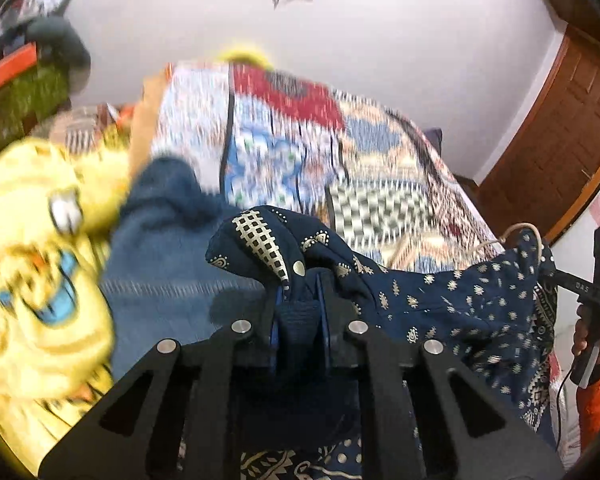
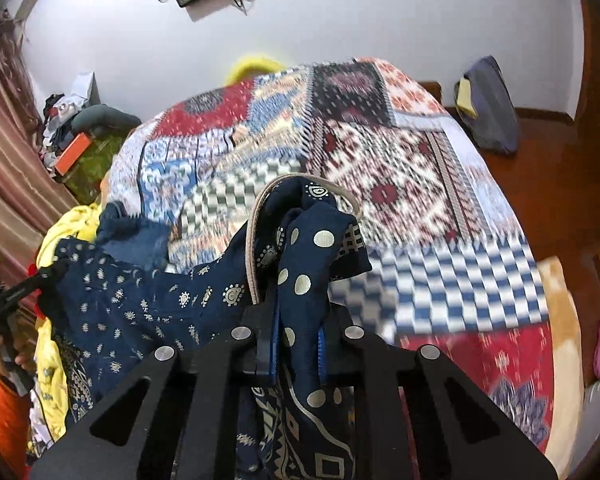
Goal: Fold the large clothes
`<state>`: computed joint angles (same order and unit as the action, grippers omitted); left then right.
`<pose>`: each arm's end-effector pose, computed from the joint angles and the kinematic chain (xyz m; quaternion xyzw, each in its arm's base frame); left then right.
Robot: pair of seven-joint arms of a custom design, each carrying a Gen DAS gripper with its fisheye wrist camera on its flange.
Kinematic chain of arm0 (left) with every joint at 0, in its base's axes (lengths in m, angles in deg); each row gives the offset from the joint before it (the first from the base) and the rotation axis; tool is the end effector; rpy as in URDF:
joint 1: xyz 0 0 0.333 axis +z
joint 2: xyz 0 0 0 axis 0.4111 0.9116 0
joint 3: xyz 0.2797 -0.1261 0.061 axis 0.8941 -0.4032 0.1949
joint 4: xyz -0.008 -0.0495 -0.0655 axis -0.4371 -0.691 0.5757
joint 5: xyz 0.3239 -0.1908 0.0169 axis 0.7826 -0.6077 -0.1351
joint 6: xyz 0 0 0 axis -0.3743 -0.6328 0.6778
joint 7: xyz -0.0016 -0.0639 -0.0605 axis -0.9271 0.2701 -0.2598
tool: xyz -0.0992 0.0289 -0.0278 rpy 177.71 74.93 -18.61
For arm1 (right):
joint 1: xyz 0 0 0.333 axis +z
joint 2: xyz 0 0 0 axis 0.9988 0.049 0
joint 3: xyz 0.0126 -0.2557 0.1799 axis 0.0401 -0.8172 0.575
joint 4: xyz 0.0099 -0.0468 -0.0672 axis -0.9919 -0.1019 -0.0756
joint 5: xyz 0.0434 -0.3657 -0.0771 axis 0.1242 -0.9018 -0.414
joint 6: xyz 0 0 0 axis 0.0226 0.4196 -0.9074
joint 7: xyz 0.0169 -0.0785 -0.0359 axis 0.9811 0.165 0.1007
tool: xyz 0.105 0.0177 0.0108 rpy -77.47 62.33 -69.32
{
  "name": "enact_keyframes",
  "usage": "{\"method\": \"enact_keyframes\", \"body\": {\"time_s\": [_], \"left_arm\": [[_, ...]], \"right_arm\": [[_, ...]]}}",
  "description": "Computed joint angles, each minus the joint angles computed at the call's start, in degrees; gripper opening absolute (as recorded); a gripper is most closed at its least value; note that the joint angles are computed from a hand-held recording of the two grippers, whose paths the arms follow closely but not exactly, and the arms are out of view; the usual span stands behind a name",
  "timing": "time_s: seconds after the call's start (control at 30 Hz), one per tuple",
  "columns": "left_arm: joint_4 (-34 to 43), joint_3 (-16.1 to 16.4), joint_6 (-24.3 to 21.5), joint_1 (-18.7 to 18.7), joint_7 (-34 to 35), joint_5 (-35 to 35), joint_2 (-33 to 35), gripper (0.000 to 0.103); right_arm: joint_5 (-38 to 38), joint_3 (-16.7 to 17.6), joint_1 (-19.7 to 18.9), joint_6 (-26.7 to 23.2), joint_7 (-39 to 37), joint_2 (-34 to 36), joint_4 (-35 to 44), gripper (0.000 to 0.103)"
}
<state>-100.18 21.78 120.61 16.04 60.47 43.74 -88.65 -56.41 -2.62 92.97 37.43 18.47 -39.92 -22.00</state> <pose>0.4825 -0.2239 0.5462 -0.7715 0.5013 -0.3169 0.2304 0.6524 0.1153 0.6041 -0.8058 0.4753 -0.0370 0.3514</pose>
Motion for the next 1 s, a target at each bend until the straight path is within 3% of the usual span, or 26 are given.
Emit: {"method": "enact_keyframes", "body": {"time_s": [0.2,0.4,0.53,0.63,0.87,0.93,1.0], "left_arm": [[5.13,1.46,-6.87,0.48,4.25,-0.82,5.25,0.015],[4.35,3.4,-5.8,0.18,8.6,-7.04,10.71,0.017],[3.47,3.51,-6.69,-0.6,8.44,-7.6,11.65,0.025],[3.63,3.25,-8.87,-1.32,8.01,-7.15,10.96,0.027],[7.42,0.87,-20.92,-4.32,10.55,-5.08,7.95,0.029],[7.49,0.22,-22.29,-5.18,11.25,-5.22,6.25,0.031],[7.31,-0.71,-23.4,-6.11,10.87,-4.68,4.18,0.036]], "right_arm": [[-4.73,0.37,2.67,2.79,4.1,5.43,5.37,0.012],[-9.46,0.22,3.08,2.06,6.72,9.52,7.89,0.013],[-9.49,0.59,2.1,0.56,5.44,10.2,8.64,0.017],[-12.22,-0.35,2.92,1.54,6.18,8.08,6.39,0.019],[-15.66,-1.29,2.86,0.45,5.91,0.03,-1.15,0.02],[-15.11,-1.34,2.5,0.63,4.3,-4.04,-4.92,0.025],[-14.92,-1.46,2.54,1.51,3.2,-7.46,-8.08,0.036]]}}
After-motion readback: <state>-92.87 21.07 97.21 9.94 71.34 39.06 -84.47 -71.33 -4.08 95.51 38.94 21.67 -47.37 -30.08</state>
